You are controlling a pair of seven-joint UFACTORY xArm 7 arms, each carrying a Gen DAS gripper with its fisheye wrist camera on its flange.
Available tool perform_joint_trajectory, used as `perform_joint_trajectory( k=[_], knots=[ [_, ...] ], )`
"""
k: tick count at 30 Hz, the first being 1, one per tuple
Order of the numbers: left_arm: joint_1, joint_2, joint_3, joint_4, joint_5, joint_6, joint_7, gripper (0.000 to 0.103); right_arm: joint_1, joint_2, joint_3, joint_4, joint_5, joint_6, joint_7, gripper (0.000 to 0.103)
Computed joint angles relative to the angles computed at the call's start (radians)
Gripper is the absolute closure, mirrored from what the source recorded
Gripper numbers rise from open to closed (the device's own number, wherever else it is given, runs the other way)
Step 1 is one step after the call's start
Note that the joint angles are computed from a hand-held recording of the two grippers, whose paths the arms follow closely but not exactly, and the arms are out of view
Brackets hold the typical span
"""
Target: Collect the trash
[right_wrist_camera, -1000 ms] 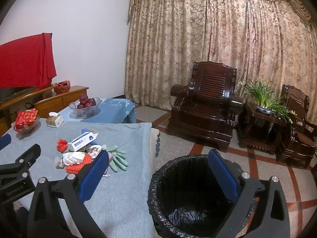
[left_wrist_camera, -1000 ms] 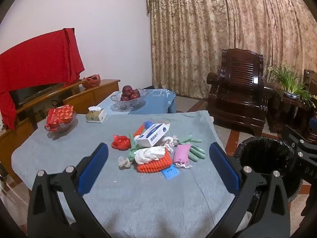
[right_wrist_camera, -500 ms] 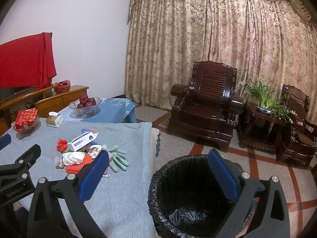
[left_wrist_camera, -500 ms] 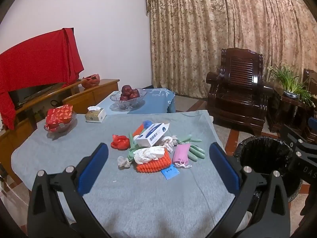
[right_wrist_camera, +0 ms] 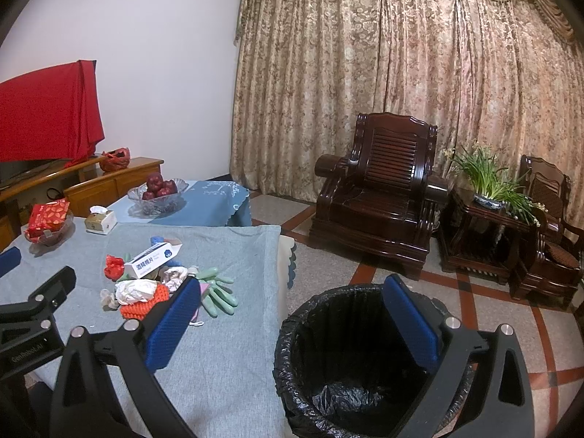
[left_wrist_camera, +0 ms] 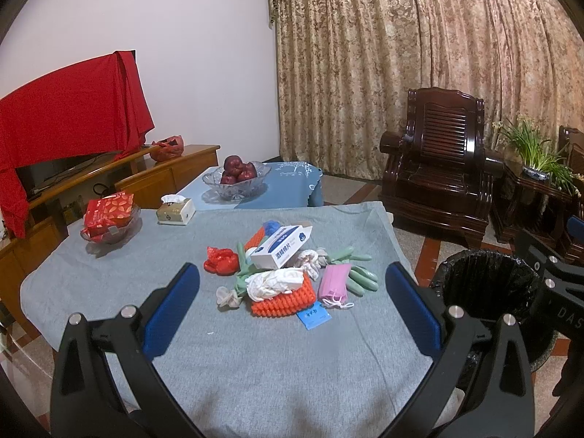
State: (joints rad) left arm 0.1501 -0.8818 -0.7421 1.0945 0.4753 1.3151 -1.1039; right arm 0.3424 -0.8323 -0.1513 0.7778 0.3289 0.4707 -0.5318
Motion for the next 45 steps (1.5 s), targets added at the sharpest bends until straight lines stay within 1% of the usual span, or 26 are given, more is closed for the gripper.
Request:
perform_joint_trajectory(
  k=[11,12,17,18,45],
  knots=[
    [-0.013,-0.002,0.01,-0.02,0.008,-0.007,-0.006,0.005,0.0,0.0,0.0,-0.002,0.002,-0.001,0.0,0.006],
    [-0.007,0.007,0.001,0.003,0.006,0.005,-0.004,0.005,0.0,0.0,0.0,-0.002,0.002,-0.001,0.001,0.006],
    [-0.009,0.007,0.002,0.002,0.007,0.005,-0.006,0.005,0.001,-0.001,0.0,-0.004,0.002,-0.003,0.0,0.006],
    [-0.004,0.012,-0.012,0.005,0.004,0.008,-0.016,0.005,0.001,-0.001,0.0,-0.004,0.002,-0.003,0.0,0.006],
    [-0.017,0.021,-0.011,0.0,0.012,0.01,-0.03,0.005,0.002,-0.001,-0.003,-0.007,0.003,-0.005,-0.002,0.006]
  ],
)
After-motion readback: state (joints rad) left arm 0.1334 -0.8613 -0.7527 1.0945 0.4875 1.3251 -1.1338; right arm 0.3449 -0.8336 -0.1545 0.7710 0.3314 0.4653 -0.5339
